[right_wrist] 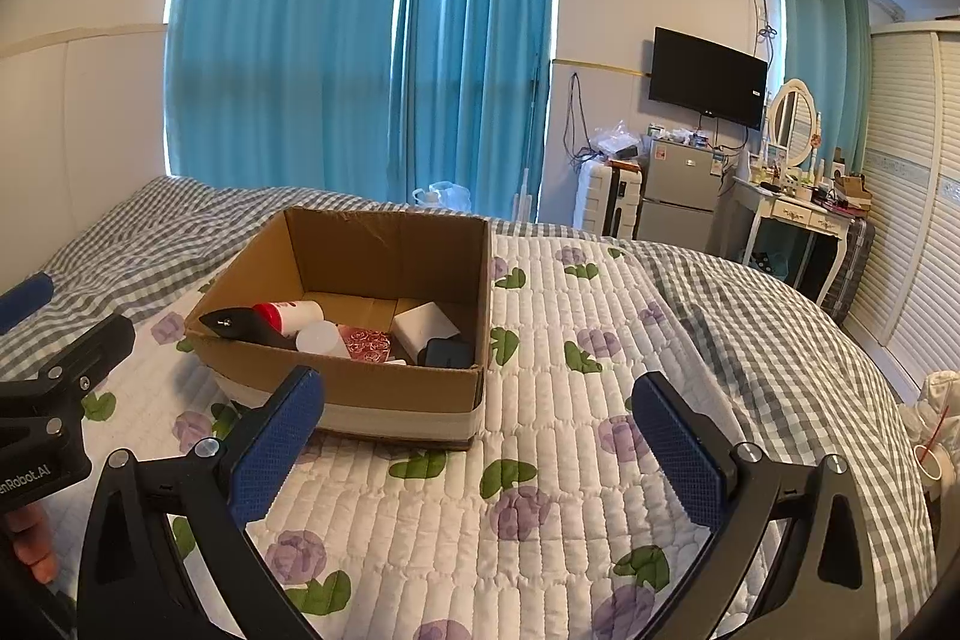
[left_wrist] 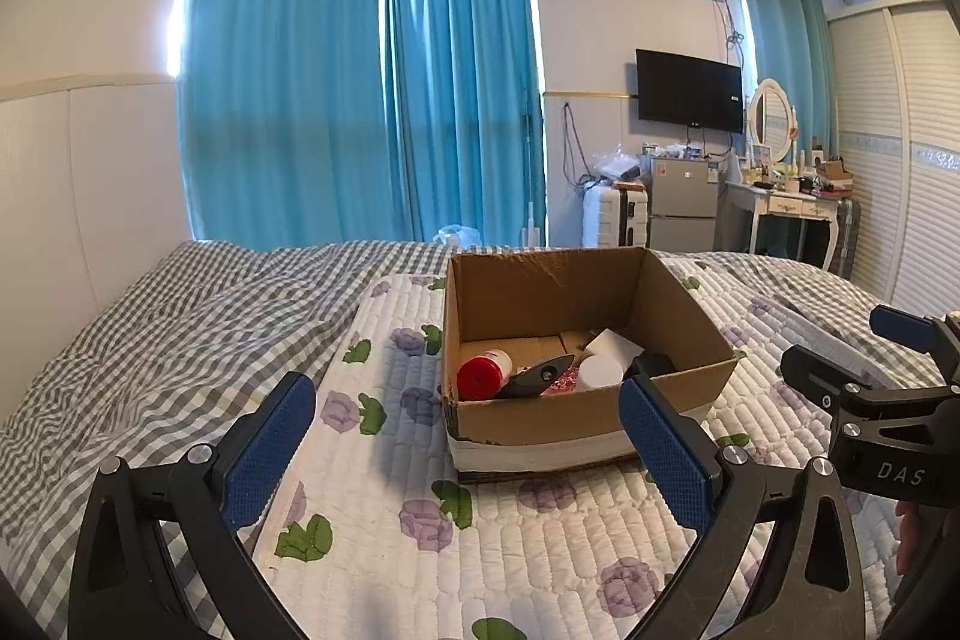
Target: Organize rigid objects
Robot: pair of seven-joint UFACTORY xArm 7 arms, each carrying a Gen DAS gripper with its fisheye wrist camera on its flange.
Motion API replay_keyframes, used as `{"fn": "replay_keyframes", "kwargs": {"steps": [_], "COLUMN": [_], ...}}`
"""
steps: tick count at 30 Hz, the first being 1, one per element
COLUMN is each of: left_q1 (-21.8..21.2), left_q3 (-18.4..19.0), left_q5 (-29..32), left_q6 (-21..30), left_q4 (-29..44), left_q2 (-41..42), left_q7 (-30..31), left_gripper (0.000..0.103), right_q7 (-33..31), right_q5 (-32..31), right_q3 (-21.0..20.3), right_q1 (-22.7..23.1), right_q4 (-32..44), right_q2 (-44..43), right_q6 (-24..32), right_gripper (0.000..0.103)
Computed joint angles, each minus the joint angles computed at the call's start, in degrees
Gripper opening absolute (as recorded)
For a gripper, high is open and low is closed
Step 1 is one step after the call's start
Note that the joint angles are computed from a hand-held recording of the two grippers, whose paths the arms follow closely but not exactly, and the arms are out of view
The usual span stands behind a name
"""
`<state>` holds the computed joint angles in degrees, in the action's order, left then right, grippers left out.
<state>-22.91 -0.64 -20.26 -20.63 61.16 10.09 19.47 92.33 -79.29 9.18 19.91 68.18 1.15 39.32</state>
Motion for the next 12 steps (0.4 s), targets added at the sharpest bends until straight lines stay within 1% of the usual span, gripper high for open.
{"fn": "replay_keyframes", "kwargs": {"steps": [12], "left_q1": [-1.2], "left_q3": [0.9], "left_q5": [-2.5], "left_q6": [0.4], "left_q4": [0.4], "left_q2": [0.2], "left_q7": [2.0], "left_gripper": [0.103], "right_q7": [-1.3], "right_q5": [1.3], "right_q3": [-0.1], "right_q1": [0.2], "right_q4": [0.2], "right_q2": [0.3], "right_q6": [0.3], "right_gripper": [0.103]}}
